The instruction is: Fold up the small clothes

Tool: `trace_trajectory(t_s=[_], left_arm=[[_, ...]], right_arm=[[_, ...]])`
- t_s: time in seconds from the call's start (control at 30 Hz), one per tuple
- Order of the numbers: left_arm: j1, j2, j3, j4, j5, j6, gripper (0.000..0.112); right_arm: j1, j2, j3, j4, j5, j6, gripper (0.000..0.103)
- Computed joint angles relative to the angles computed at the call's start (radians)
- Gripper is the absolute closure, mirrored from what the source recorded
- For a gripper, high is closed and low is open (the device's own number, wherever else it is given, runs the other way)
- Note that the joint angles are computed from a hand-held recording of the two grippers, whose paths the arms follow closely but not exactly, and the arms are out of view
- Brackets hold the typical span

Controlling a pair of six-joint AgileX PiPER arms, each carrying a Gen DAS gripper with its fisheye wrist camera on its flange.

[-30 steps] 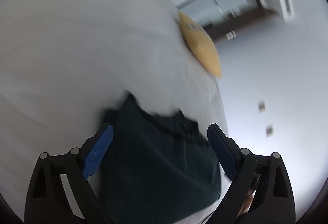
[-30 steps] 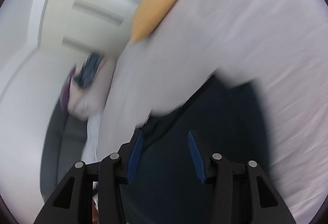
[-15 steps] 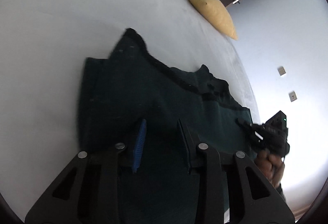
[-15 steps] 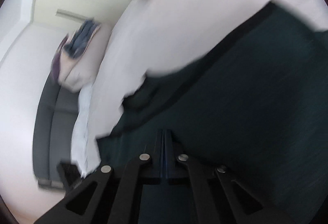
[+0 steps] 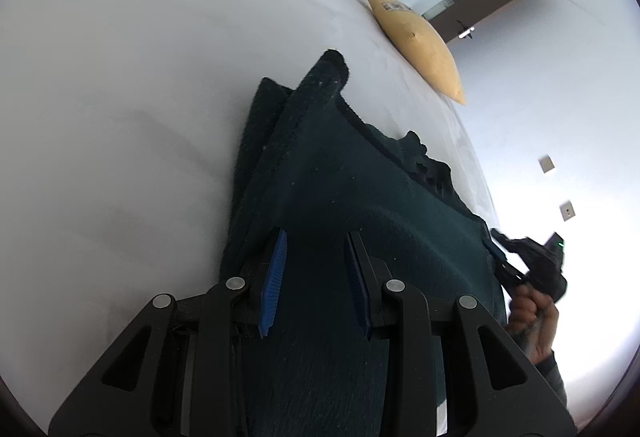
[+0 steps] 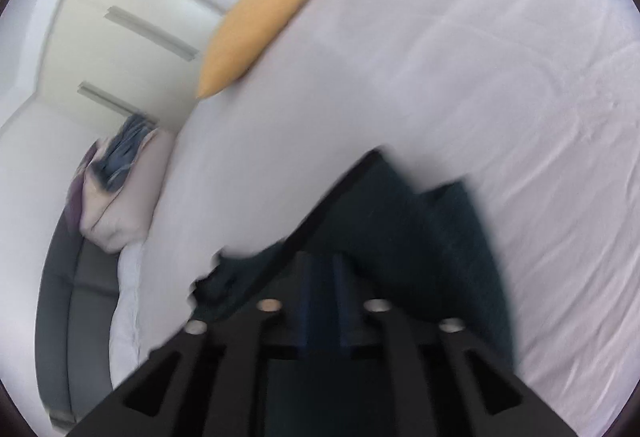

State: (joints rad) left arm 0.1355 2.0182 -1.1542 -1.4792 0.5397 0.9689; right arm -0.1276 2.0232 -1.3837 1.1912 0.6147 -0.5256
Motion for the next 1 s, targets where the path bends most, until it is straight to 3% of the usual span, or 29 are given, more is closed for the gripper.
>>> trace_trajectory(t_s=[0.1,0.2,0.27,0.3,0.33,0.4,0.47,0.5,0.53,0.6,0.7,0.77,0.9,1.0], left_arm=[[0.001,-0.038,0.066,-0.059,-0.018,0.069,0.082],[0.004,-0.049,0.081,-0.083,-0.017,0.080,0.082],[0.011,-0.058,0.097,-0.090,-0.014,0.089,0.082],[0.012,-0.064,0.105,-0.091,-0.017,0.092,0.082],[0.015,-0.075,0.115,-0.086,-0.019,0.088,0.082],[0.015,-0.087,0.132,-0.090,-0.028,0.097,0.082],[0.020,-0.107,0.159,-0.100,-0.041,0.110,0.082],[0.021,-0.116,0.172,-0.093,-0.053,0.105,0.082],[0.025,-0.125,0.190,-0.086,-0.063,0.093,0.082],[0.025,-0.148,0.210,-0.077,-0.070,0.073,0.082],[-0.036,-0.244,0.216,0.111,-0.196,-0.161,0.082],[-0.081,-0.289,0.200,0.200,-0.224,-0.247,0.082],[-0.246,-0.256,0.090,0.567,-0.272,-0.537,0.082],[-0.295,-0.177,0.037,0.667,-0.250,-0.630,0.082]], right_arm=[[0.051,-0.063,0.086,0.142,0.089,-0.206,0.067],[0.110,-0.071,0.100,0.109,0.139,-0.268,0.066],[0.124,-0.055,0.093,0.052,0.114,-0.244,0.066],[0.113,-0.039,0.097,0.057,0.093,-0.241,0.068],[0.080,-0.020,0.098,0.102,0.112,-0.267,0.077],[0.008,-0.002,0.112,0.171,0.146,-0.278,0.083],[-0.048,-0.047,0.164,0.203,0.117,-0.284,0.077],[-0.060,-0.097,0.205,0.181,0.058,-0.262,0.062],[-0.064,-0.136,0.245,0.200,0.023,-0.269,0.057],[-0.142,-0.219,0.360,0.299,0.057,-0.337,0.052],[-0.254,-0.306,0.496,0.394,0.210,-0.464,0.051],[-0.254,-0.338,0.548,0.406,0.289,-0.512,0.050],[-0.118,-0.330,0.572,0.404,0.349,-0.579,0.050],[-0.022,-0.283,0.541,0.416,0.322,-0.585,0.050]])
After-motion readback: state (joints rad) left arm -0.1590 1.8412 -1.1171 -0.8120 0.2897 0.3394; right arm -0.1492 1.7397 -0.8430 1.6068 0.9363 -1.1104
